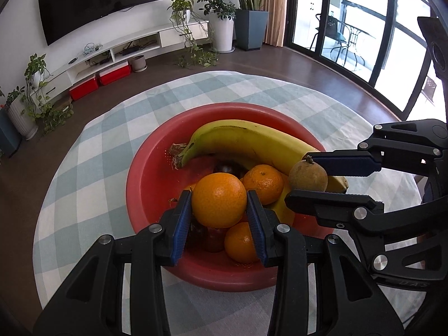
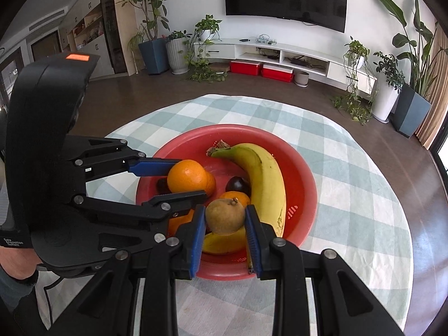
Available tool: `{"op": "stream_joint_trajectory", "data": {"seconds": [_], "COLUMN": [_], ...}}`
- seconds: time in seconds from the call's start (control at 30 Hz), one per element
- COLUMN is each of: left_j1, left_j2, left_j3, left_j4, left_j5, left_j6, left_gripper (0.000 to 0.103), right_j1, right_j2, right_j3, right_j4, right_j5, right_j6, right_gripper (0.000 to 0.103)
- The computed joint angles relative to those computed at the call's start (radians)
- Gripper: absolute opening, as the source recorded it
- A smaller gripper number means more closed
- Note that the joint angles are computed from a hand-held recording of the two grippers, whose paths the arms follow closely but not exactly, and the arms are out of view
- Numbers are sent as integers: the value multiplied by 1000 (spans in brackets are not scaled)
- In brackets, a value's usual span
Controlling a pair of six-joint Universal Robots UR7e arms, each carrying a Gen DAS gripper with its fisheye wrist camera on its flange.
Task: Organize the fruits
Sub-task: 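Carry the orange and kiwi over the red bowl and lower them in with both grippers, then open both grippers and pull them back from the bowl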
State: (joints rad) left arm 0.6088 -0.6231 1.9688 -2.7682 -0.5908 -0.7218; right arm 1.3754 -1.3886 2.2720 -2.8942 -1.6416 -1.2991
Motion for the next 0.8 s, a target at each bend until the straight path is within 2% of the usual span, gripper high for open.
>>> {"op": "stream_joint_trajectory", "data": {"seconds": [0.37,0.8], "left_j1": [17,-9], "left_j2": [8,-12], "left_j3": [1,33], "left_j4": [-21,-26], "left_j5": [16,35], "left_j6": [1,-47], "left_gripper": [38,40], "right_j1": [6,6], "right_j2": [14,14], "right_j3": [8,12], "right_j4": [-36,-44], "right_j5": [-9,-9], "right_j6": [-14,-8], "right_gripper": [31,31]}}
